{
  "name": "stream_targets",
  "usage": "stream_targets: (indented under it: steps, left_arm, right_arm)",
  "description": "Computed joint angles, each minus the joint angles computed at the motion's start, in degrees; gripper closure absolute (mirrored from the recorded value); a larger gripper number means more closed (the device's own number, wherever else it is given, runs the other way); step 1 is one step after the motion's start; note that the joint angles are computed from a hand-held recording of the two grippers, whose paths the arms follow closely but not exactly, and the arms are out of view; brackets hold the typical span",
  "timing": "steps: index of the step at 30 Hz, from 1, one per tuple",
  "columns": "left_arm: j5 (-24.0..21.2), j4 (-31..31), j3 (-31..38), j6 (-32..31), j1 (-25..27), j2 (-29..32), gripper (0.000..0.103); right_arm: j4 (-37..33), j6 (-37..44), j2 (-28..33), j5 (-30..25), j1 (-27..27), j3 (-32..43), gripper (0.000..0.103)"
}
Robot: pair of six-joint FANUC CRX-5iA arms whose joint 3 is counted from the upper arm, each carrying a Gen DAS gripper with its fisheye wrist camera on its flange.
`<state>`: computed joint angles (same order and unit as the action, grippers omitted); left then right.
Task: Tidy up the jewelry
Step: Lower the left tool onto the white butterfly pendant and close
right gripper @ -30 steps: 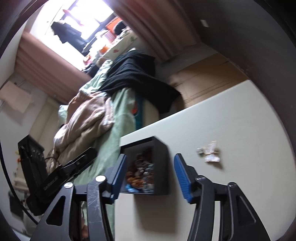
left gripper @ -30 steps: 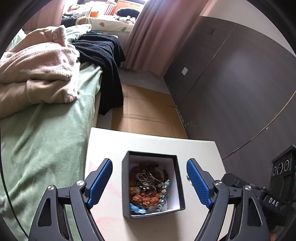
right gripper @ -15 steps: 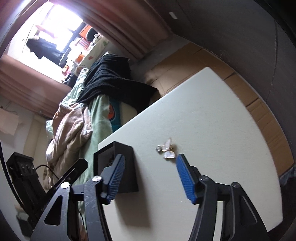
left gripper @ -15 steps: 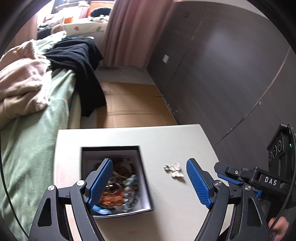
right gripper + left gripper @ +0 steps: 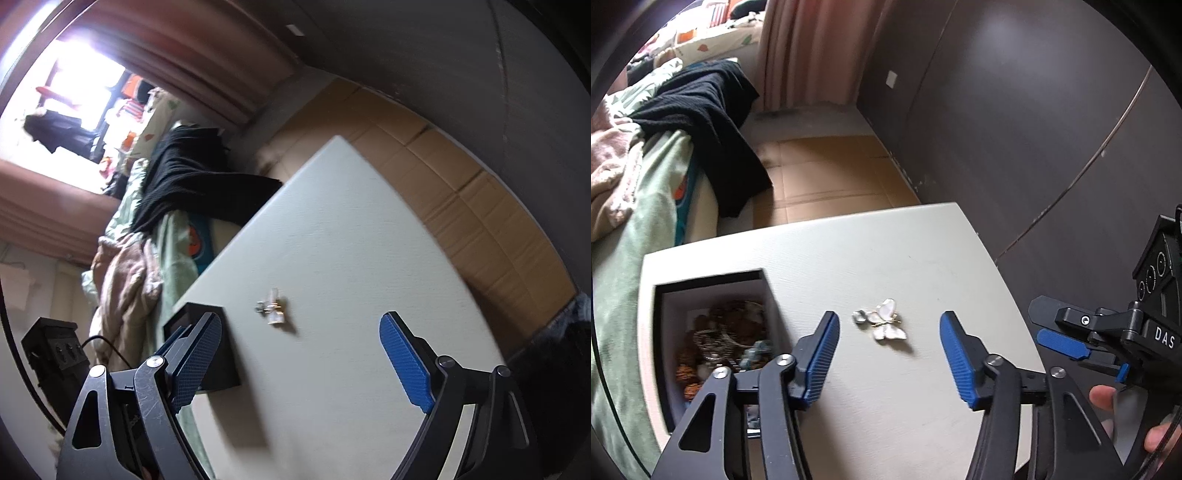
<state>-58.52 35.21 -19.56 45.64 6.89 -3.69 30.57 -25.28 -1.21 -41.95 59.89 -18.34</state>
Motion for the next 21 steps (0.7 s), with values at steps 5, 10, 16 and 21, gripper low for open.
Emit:
stream_targets:
  steps: [5, 10, 16, 21]
  left_arm:
    - [-0.7, -4.1, 3.3, 4.8, -2.4, 3.4, 0.064]
    - [0.1, -6.8, 4.5, 7.9, -4.7, 5.5, 0.072]
    - [2.2, -11.3, 4.8, 10.8, -7.0, 6.0, 0.073]
    - [4.9, -16.0, 5.4, 13.8, -8.9, 6.2, 0.073]
  right_arm:
    - [-0.4, -2.7, -2.0, 1.0, -0.6, -2.5, 0.009]
    - [0.8, -6.5, -4.1, 0.4, -0.7, -4.9, 0.009]
    - [1.8, -8.9, -5.7, 3.1, -1.5, -7.3, 0.009]
    - [1.6, -8.7, -6.1, 3.6, -1.7, -7.6, 0.009]
